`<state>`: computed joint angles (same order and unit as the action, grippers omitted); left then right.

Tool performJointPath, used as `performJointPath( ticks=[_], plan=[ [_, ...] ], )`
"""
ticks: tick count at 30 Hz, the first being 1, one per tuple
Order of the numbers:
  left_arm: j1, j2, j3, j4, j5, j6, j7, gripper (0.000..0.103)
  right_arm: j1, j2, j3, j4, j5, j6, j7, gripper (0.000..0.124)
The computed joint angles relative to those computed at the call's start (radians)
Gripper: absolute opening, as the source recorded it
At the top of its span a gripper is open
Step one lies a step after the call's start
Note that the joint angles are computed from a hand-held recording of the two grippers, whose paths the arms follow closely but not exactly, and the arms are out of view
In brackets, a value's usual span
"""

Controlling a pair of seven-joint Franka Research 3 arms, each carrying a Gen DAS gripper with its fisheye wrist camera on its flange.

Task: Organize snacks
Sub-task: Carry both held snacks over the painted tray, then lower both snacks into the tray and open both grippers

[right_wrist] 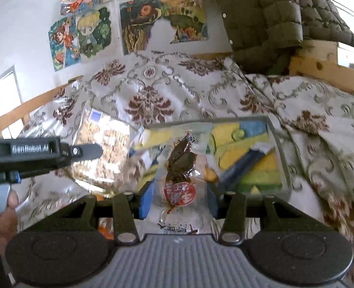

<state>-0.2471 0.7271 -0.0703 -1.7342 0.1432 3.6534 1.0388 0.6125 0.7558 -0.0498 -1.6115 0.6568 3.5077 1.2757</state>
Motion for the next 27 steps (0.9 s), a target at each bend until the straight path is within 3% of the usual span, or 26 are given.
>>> performJointPath(
  ticks=[3, 8, 11, 16, 19, 22, 25, 27],
  plan=[
    [0.046, 0.076, -0.038, 0.106, 0.027, -0.024, -0.048, 0.019, 0.013, 0.090, -0.052, 0.146, 0.018, -0.052, 0.018, 0.051],
    [0.106, 0.214, -0.100, 0.287, 0.146, -0.030, -0.130, 0.019, 0.066, 0.264, -0.220, 0.386, 0.029, -0.169, 0.132, 0.051],
    [0.150, 0.304, -0.167, 0.412, 0.248, -0.083, -0.191, 0.019, 0.095, 0.356, -0.330, 0.494, 0.019, -0.239, 0.233, 0.051],
    [0.193, 0.428, -0.267, 0.580, 0.400, -0.183, -0.233, 0.019, 0.112, 0.450, -0.448, 0.589, -0.030, -0.333, 0.382, 0.051],
    [0.220, 0.451, -0.329, 0.605, 0.422, -0.272, -0.216, 0.019, 0.111, 0.470, -0.474, 0.608, -0.066, -0.386, 0.446, 0.051],
    [0.234, 0.476, -0.372, 0.623, 0.406, -0.301, -0.166, 0.020, 0.111, 0.480, -0.484, 0.617, -0.105, -0.424, 0.494, 0.051],
    [0.213, 0.453, -0.336, 0.603, 0.355, -0.303, -0.143, 0.020, 0.115, 0.478, -0.488, 0.607, -0.145, -0.425, 0.524, 0.051],
    [0.166, 0.414, -0.253, 0.582, 0.305, -0.309, -0.139, 0.022, 0.118, 0.473, -0.490, 0.598, -0.170, -0.426, 0.545, 0.052]
  ],
)
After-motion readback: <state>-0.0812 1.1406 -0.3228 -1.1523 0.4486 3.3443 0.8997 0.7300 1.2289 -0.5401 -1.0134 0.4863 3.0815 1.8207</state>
